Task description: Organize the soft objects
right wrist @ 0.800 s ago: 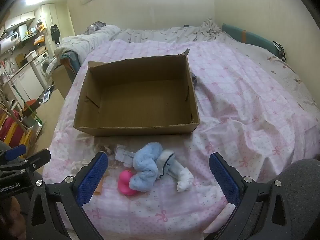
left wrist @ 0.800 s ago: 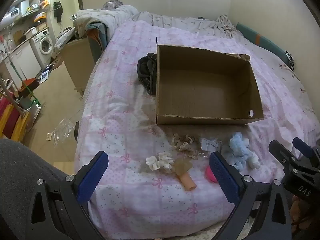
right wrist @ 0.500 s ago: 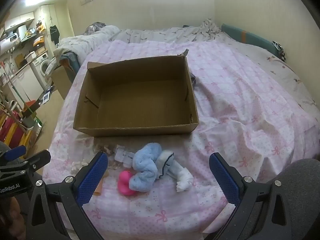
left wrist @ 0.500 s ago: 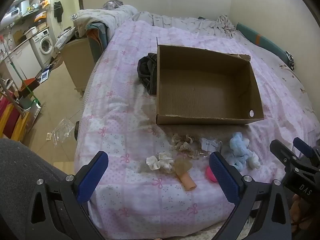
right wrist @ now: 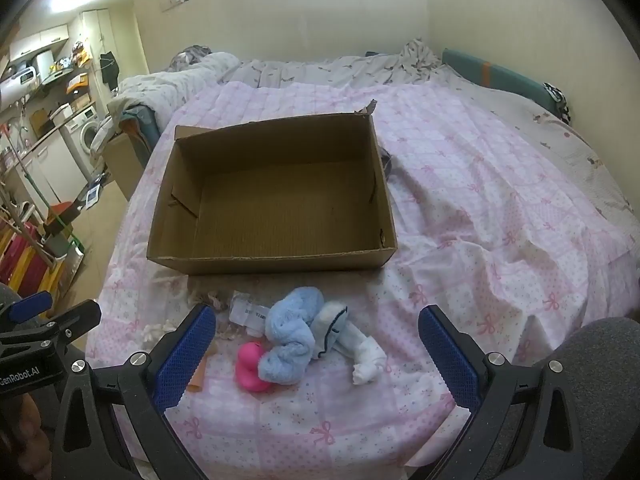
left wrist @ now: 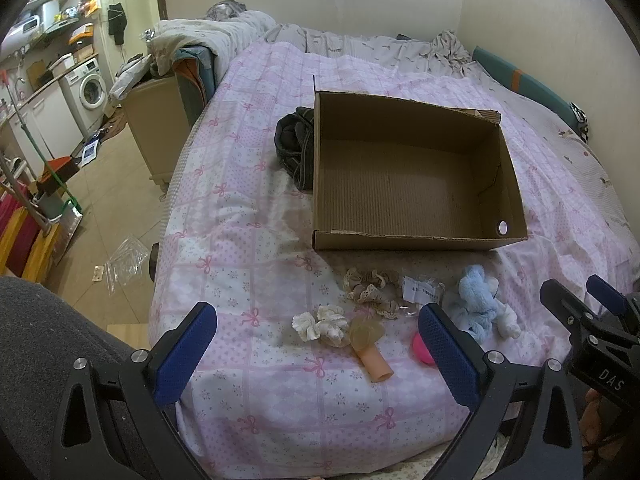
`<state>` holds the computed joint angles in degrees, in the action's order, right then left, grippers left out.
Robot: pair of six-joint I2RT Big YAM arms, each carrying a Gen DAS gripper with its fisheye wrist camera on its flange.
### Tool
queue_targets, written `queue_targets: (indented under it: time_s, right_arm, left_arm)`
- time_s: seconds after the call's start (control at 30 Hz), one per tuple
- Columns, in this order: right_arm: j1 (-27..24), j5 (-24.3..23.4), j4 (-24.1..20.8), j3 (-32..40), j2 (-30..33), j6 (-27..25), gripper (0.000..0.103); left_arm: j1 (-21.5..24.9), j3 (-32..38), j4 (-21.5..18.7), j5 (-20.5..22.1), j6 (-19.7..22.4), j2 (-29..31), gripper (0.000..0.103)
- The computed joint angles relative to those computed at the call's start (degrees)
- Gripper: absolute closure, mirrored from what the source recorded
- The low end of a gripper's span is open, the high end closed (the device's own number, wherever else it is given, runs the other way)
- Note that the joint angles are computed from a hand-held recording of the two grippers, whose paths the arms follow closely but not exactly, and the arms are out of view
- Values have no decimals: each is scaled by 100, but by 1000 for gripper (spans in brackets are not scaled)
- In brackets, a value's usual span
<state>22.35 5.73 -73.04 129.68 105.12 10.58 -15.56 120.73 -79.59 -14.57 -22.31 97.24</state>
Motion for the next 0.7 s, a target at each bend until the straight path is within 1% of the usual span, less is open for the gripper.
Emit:
queue_targets:
  time_s: [0.7]
  right_arm:
    - [3,7,5,10,3,3,0]
  left_arm:
    - [43,50,-39,35,34,9,2]
